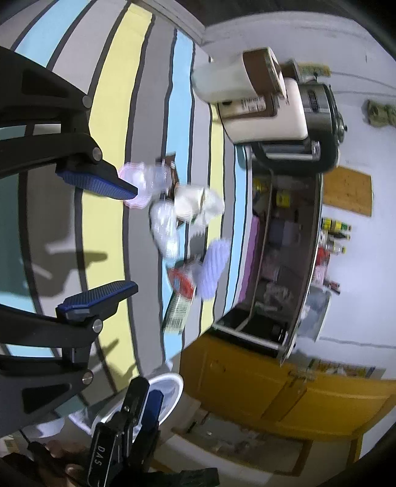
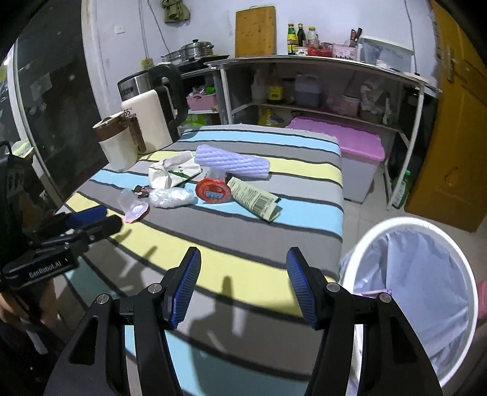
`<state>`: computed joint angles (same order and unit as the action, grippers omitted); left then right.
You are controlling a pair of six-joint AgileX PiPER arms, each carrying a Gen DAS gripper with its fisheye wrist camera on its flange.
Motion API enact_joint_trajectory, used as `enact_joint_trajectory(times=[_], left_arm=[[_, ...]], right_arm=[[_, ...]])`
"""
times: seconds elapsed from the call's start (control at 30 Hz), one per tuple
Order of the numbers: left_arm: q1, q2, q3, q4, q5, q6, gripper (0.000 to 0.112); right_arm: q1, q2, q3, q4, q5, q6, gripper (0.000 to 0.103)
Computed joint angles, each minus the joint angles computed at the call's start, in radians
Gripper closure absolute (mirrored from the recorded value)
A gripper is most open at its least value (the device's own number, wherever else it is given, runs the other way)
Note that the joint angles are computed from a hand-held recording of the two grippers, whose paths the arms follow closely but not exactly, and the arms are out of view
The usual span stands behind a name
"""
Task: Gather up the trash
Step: 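Move both tools back over the table toward the remaining trash, then grasp the green-labelled packet with the right tool while the left tool grasps the plastic cup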
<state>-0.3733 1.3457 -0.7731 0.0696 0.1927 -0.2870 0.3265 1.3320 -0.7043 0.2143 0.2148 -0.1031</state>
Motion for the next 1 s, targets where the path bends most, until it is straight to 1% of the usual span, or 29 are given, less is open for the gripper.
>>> enact_joint_trajectory(times=[0.1, 0.23, 0.43, 0.57, 0.67, 0.8, 1.0], left_arm=[[0.036, 0.023, -0.015, -0.008, 0.005, 0.011, 0.057], [0.087, 0.073, -0.046, -0.125, 0.008, 0.132, 0.057], [0.124, 0.152, -0.095, -0.197, 0.002, 0.208, 0.057], [0.13, 0.199, -0.134, -0.151, 0.012, 0.161, 0.057], [0.145, 0.23, -0.163, -0.248, 0.027, 0.256, 0.057], [0.149, 0.248, -0.184, -0.254, 0.035, 0.265, 0.057], [0.162, 0.271, -0.208, -0.364, 0.058, 0.377, 0.057]], right_arm=[[-0.015, 0.046, -0.039, 0.06, 0.005, -0.082, 0.044], [-0.033, 0.119, -0.096, 0.133, 0.012, -0.186, 0.044], [-0.055, 0.22, -0.19, 0.122, 0.023, -0.219, 0.044], [-0.062, 0.285, -0.256, 0.112, 0.04, -0.245, 0.044], [-0.072, 0.336, -0.303, 0.125, 0.058, -0.278, 0.044], [-0.079, 0.388, -0.354, 0.097, 0.07, -0.274, 0.044], [-0.085, 0.443, -0.414, 0.091, 0.092, -0.32, 0.044]])
